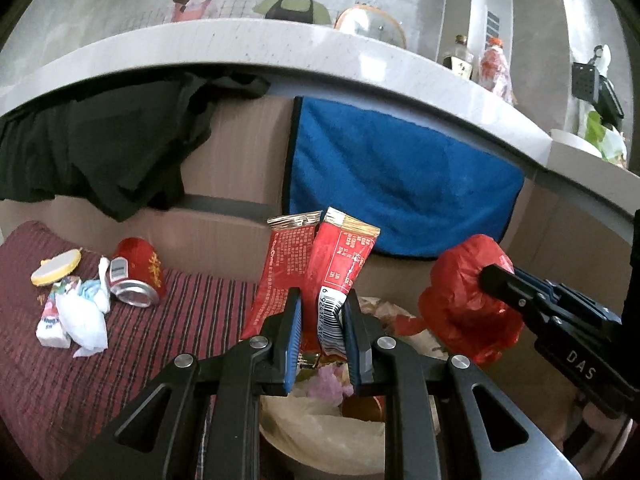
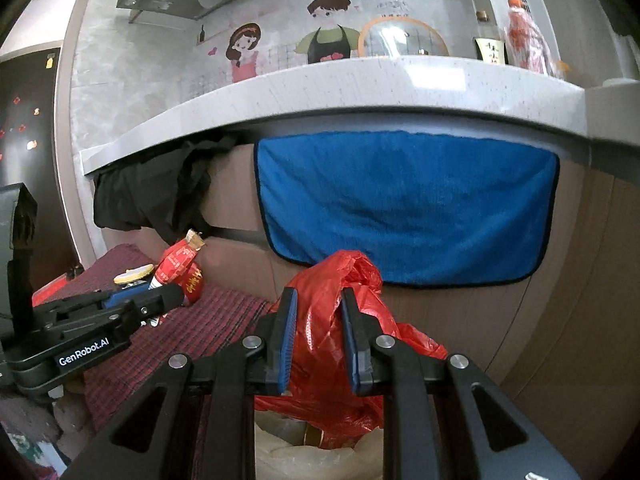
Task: Collect trash
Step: 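Carry the red bag and snack packets over the bin and open both tools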
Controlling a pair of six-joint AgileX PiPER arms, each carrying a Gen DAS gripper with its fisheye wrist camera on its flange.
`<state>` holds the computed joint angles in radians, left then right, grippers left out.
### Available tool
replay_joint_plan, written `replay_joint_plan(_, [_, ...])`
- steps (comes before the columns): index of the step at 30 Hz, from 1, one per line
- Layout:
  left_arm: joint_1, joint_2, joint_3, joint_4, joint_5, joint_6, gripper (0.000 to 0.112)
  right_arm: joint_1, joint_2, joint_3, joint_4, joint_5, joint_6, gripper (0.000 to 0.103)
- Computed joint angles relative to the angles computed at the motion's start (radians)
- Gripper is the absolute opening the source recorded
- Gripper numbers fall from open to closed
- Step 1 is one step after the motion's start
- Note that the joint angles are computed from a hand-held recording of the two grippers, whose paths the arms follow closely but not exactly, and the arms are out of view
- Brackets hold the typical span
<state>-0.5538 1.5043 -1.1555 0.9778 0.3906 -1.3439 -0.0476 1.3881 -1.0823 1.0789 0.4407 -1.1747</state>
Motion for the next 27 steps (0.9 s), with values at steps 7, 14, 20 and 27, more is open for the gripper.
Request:
replay_joint_plan(7, [0.005, 0.027, -0.006, -0.006, -0.008, -0.004, 0.020, 0.000, 0.020, 0.010, 0.027, -0.009, -0.027, 0.019])
replay_joint_plan(14, [0.013, 0.047, -0.014, -0.051, -0.029, 0.034, 0.020, -0.011, 0.040, 0.011, 0.052, -0.003, -0.044, 0.019])
replay_joint_plan(20, [0.029, 0.065, -0.014, -0.101, -0.054, 0.079, 0.020, -0.009, 0.063, 0.009, 0.066, -0.006, -0.055, 0.019])
replay_joint_plan(27, [0.049, 0.091, -0.024, -0.179, -0.073, 0.149, 0.020, -0.004, 0.095, 0.006, 0.084, -0.013, -0.069, 0.019])
